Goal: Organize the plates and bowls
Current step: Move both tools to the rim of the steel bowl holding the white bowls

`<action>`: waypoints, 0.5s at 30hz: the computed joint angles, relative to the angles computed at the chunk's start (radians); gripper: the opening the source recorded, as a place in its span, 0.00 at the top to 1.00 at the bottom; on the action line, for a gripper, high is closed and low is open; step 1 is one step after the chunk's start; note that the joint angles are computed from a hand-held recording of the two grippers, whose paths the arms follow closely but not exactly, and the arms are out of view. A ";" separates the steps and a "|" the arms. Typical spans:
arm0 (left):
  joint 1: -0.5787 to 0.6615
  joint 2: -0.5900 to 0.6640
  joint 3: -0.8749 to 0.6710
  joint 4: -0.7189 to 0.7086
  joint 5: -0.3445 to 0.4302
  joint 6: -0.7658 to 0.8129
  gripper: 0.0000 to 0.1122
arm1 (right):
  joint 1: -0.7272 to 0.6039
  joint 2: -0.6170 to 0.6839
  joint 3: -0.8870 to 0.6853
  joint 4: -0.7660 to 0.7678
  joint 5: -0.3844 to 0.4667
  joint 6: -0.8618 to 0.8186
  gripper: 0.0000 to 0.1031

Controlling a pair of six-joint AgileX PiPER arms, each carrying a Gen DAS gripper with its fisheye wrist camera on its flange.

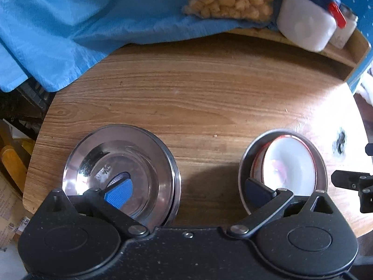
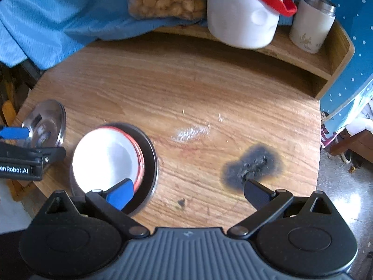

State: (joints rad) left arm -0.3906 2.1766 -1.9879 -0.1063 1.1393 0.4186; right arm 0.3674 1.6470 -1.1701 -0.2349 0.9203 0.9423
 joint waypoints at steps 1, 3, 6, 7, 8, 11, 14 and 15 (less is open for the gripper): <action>-0.006 -0.005 0.012 0.007 -0.007 0.000 0.09 | 0.003 0.001 0.002 0.001 0.005 -0.001 0.00; -0.018 -0.013 0.033 0.031 -0.025 0.001 0.09 | 0.006 0.004 0.002 0.001 0.016 -0.003 0.00; -0.032 -0.012 0.041 0.062 -0.040 -0.004 0.09 | 0.007 0.009 -0.001 0.000 0.026 -0.002 0.00; -0.034 -0.008 0.040 0.064 -0.042 -0.002 0.09 | 0.007 0.012 -0.005 -0.003 0.031 -0.002 0.00; -0.036 -0.006 0.039 0.066 -0.043 -0.001 0.09 | 0.013 0.016 -0.009 -0.008 0.037 0.004 0.00; -0.040 0.001 0.039 0.065 -0.041 0.011 0.09 | 0.021 0.028 -0.016 -0.002 0.049 0.003 0.00; -0.047 0.006 0.044 0.075 -0.039 0.014 0.09 | 0.022 0.038 -0.021 0.005 0.052 -0.004 0.00; -0.047 0.007 0.045 0.075 -0.038 0.014 0.09 | 0.022 0.042 -0.024 0.005 0.055 -0.004 0.00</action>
State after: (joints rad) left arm -0.4379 2.1838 -1.9425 -0.0308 1.1009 0.4330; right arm 0.3899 1.6890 -1.1938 -0.2296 0.9752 0.9385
